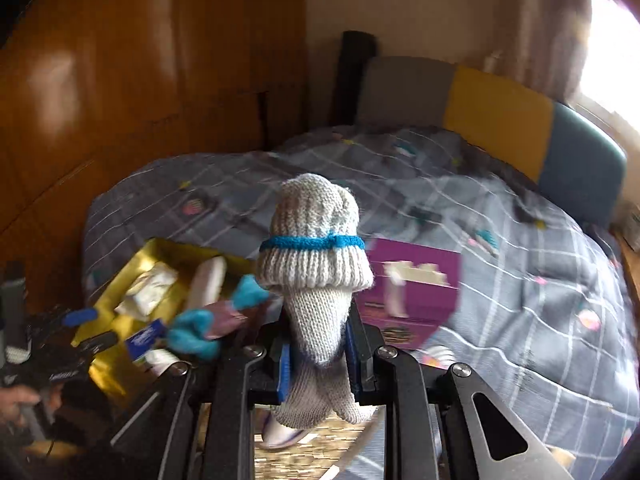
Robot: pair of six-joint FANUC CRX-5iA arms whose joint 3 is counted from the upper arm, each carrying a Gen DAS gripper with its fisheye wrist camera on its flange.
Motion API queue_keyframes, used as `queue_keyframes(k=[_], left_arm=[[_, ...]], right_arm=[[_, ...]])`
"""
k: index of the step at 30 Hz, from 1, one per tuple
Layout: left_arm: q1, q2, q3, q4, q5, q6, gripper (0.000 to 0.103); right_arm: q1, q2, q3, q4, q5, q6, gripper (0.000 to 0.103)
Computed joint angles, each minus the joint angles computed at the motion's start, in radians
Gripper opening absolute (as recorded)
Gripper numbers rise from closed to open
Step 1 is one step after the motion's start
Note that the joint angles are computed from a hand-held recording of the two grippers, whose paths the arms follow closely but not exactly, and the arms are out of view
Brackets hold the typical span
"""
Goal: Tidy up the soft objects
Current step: 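Carry the grey knit sock with the right tool and release it into the gold tray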
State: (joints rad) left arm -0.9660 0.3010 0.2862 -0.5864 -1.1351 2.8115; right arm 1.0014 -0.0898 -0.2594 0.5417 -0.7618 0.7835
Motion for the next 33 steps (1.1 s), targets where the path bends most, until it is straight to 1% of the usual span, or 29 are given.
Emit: queue_keyframes(k=[2, 4, 6, 10, 12, 15, 17, 20, 21, 26, 29, 31, 33], left_arm=[[0.001, -0.008, -0.007, -0.012, -0.011, 0.019, 0.071], [0.001, -0.013, -0.010, -0.023, -0.020, 0.032, 0.071], [0.000, -0.023, -0.020, -0.033, -0.019, 0.049, 0.071], [0.000, -0.027, -0.025, -0.038, -0.020, 0.050, 0.071], [-0.003, -0.025, -0.021, -0.043, -0.024, 0.054, 0.071], [-0.009, -0.024, -0.019, -0.052, -0.031, 0.057, 0.071], [-0.014, -0.023, -0.015, -0.059, -0.037, 0.059, 0.071], [-0.015, -0.020, -0.013, -0.057, -0.041, 0.053, 0.071], [-0.016, -0.020, -0.013, -0.058, -0.041, 0.052, 0.071], [-0.021, -0.017, -0.010, -0.065, -0.049, 0.054, 0.071], [-0.022, -0.015, -0.007, -0.064, -0.053, 0.051, 0.071], [-0.024, -0.014, -0.005, -0.066, -0.055, 0.050, 0.071], [-0.028, -0.012, 0.000, -0.069, -0.061, 0.048, 0.071]], right_arm=[[0.037, 0.016, 0.021, -0.061, 0.009, 0.074, 0.022], [0.067, 0.043, 0.059, -0.154, 0.000, 0.180, 0.022], [0.087, 0.081, 0.105, -0.252, -0.021, 0.283, 0.022], [0.105, 0.176, 0.201, -0.431, -0.078, 0.457, 0.022], [0.102, 0.224, 0.245, -0.513, -0.111, 0.526, 0.022], [0.100, 0.296, 0.297, -0.577, -0.150, 0.573, 0.022], [0.103, 0.332, 0.309, -0.573, -0.157, 0.556, 0.022], [0.118, 0.376, 0.307, -0.498, -0.160, 0.455, 0.022], [0.117, 0.393, 0.320, -0.491, -0.169, 0.438, 0.022], [0.123, 0.385, 0.299, -0.463, -0.149, 0.408, 0.028], [0.132, 0.360, 0.270, -0.441, -0.120, 0.397, 0.035], [0.146, 0.335, 0.242, -0.413, -0.105, 0.376, 0.044], [0.154, 0.317, 0.220, -0.386, -0.089, 0.355, 0.047]])
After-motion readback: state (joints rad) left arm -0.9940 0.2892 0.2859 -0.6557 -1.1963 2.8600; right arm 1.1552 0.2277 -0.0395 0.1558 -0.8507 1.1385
